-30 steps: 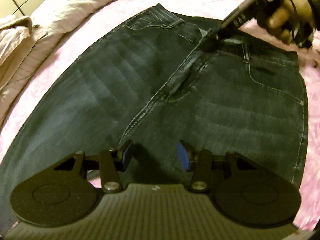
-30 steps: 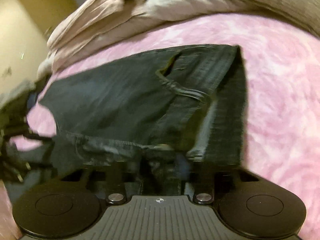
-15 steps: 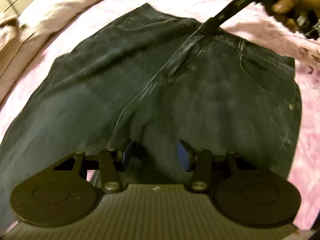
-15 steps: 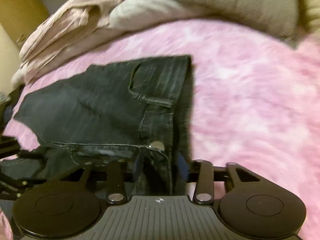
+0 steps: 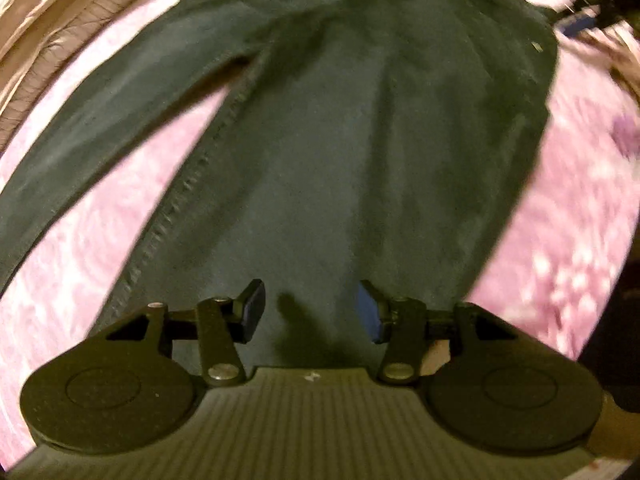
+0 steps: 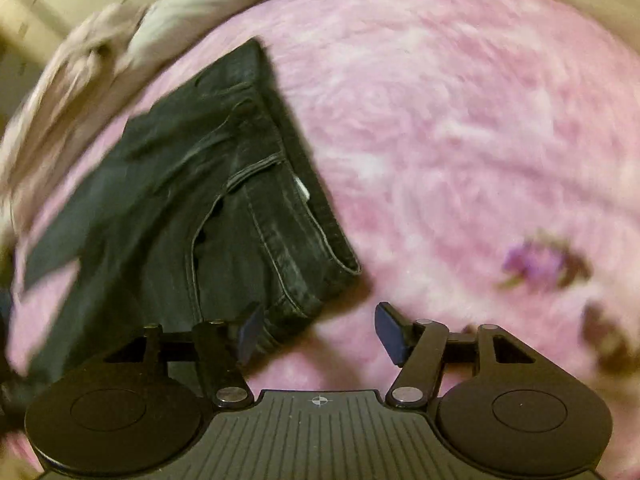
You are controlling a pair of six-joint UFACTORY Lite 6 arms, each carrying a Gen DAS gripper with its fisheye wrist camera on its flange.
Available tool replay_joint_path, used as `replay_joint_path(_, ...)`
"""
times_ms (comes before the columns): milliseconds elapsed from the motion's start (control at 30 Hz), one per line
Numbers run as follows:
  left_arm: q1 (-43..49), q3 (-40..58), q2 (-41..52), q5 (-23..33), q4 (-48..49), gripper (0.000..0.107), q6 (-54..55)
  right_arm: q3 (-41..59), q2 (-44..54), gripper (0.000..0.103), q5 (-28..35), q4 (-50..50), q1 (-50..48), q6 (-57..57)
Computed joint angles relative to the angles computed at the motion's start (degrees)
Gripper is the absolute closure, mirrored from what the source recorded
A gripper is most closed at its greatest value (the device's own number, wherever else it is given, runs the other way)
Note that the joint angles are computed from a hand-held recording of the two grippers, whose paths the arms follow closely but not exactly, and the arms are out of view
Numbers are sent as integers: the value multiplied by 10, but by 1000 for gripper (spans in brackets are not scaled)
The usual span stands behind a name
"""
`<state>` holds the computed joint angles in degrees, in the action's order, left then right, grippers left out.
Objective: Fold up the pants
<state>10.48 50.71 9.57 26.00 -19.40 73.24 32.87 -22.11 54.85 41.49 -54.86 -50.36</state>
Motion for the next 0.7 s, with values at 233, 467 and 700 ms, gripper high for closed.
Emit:
replay_joint_path(233,13,-60,-58,7,-22,62,56,31,0,103,-59,25,-8,40)
replay_joint_path(467,94,-81,-112,24,-7,62,58,97,60,93,-94,-65,42,87)
replay_joint_path(700,297,-5,-114,77,-15,60,118,70,-127,62,-63,-236,178,278)
